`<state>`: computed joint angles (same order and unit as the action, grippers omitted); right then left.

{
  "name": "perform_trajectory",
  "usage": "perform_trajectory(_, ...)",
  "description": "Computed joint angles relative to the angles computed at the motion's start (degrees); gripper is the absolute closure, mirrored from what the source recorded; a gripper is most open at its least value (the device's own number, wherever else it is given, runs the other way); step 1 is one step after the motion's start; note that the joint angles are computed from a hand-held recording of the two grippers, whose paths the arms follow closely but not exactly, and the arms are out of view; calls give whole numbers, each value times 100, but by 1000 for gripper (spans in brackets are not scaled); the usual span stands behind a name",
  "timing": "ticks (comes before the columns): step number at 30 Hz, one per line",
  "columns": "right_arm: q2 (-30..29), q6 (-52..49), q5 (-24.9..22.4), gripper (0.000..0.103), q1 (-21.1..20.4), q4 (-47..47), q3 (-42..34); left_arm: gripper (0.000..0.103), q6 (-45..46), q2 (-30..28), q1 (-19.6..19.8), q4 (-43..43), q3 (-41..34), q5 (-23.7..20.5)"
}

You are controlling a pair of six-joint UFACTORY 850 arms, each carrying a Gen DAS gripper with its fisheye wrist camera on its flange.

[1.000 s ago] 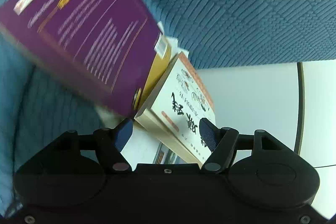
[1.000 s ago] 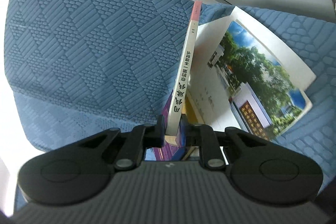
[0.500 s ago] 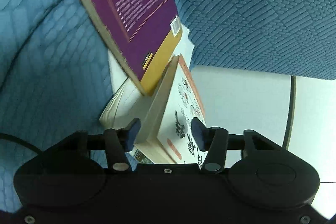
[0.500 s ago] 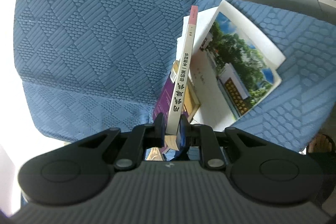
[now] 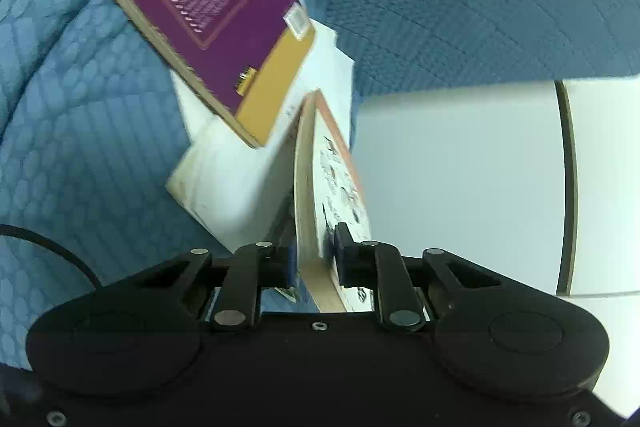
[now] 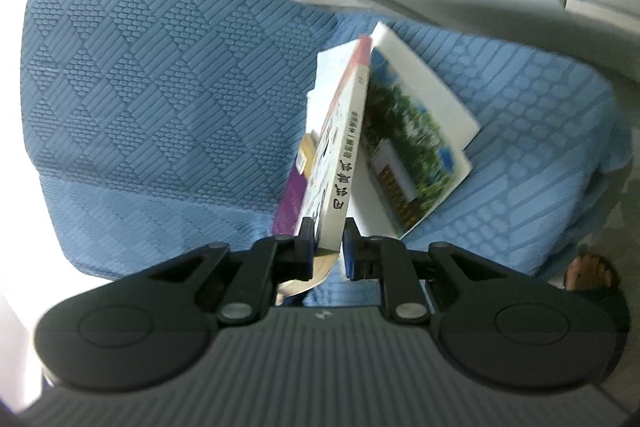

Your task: Organize objects

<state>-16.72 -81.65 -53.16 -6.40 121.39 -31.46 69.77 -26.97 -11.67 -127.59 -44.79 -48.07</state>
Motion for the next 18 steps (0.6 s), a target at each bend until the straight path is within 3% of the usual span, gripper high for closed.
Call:
perform_trajectory(6, 221, -198, -14, 83, -166, 75, 140, 87, -3, 373, -210, 76, 7, 399)
perform_trajectory(18, 1303, 200, 427, 83, -196, -442, 353, 86, -487, 1268, -168, 485, 449, 479)
